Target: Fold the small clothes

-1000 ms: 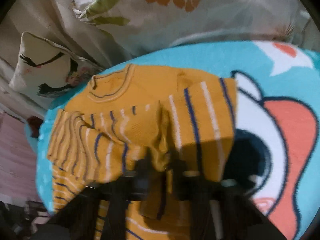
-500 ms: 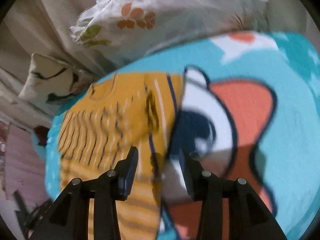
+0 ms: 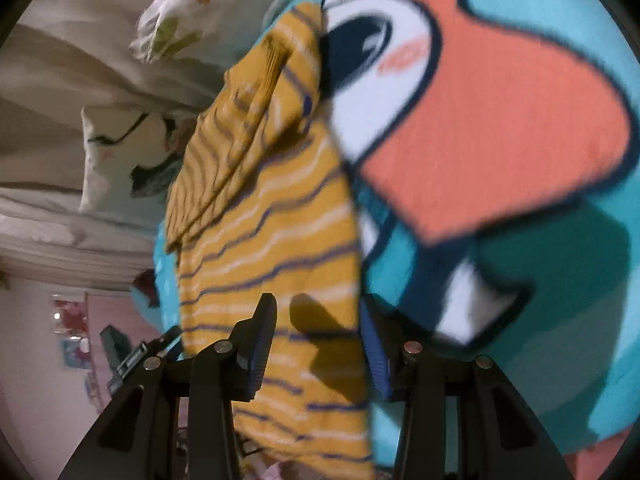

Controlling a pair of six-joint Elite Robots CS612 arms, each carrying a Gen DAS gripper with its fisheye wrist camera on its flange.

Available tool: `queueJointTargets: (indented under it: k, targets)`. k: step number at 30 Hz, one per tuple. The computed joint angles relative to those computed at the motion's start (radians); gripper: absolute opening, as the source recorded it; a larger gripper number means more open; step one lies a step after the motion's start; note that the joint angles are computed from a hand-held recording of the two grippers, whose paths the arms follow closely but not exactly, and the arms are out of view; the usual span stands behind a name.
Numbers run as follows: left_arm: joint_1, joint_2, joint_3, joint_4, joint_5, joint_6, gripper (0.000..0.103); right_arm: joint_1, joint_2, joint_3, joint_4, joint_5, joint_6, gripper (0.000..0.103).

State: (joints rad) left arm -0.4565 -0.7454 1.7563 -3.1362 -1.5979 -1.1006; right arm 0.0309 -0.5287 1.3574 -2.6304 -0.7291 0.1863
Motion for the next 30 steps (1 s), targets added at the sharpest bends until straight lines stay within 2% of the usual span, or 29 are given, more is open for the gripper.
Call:
queueJointTargets:
  k: [1, 4, 9, 14, 17, 23, 30]
  targets:
    - [0.003, 0.006, 0.004, -0.029, -0.027, 0.0, 0.047, 0.003, -0.003, 0.011, -0.005, 0.013, -0.002, 0.046]
    - [0.003, 0.016, 0.028, -0.118, -0.078, -0.005, 0.041, 0.012, -0.013, 0.058, -0.043, 0.053, 0.019, 0.046]
    - [-0.013, 0.022, 0.073, -0.228, -0.132, -0.012, 0.041, 0.018, -0.04, 0.153, -0.145, 0.077, 0.071, 0.046]
    - [-0.034, 0.02, 0.111, -0.288, -0.14, -0.011, 0.041, 0.018, -0.05, 0.212, -0.248, 0.095, 0.158, 0.046]
    - [-0.047, 0.01, 0.13, -0.288, -0.127, 0.008, 0.041, 0.019, -0.057, 0.242, -0.293, 0.09, 0.187, 0.046]
    - [-0.067, -0.006, 0.151, -0.249, -0.107, 0.049, 0.041, 0.032, -0.065, 0.27, -0.288, 0.062, 0.186, 0.048]
    - [-0.074, 0.014, 0.158, -0.23, -0.14, 0.024, 0.041, 0.045, -0.066, 0.287, -0.263, 0.044, 0.16, 0.048]
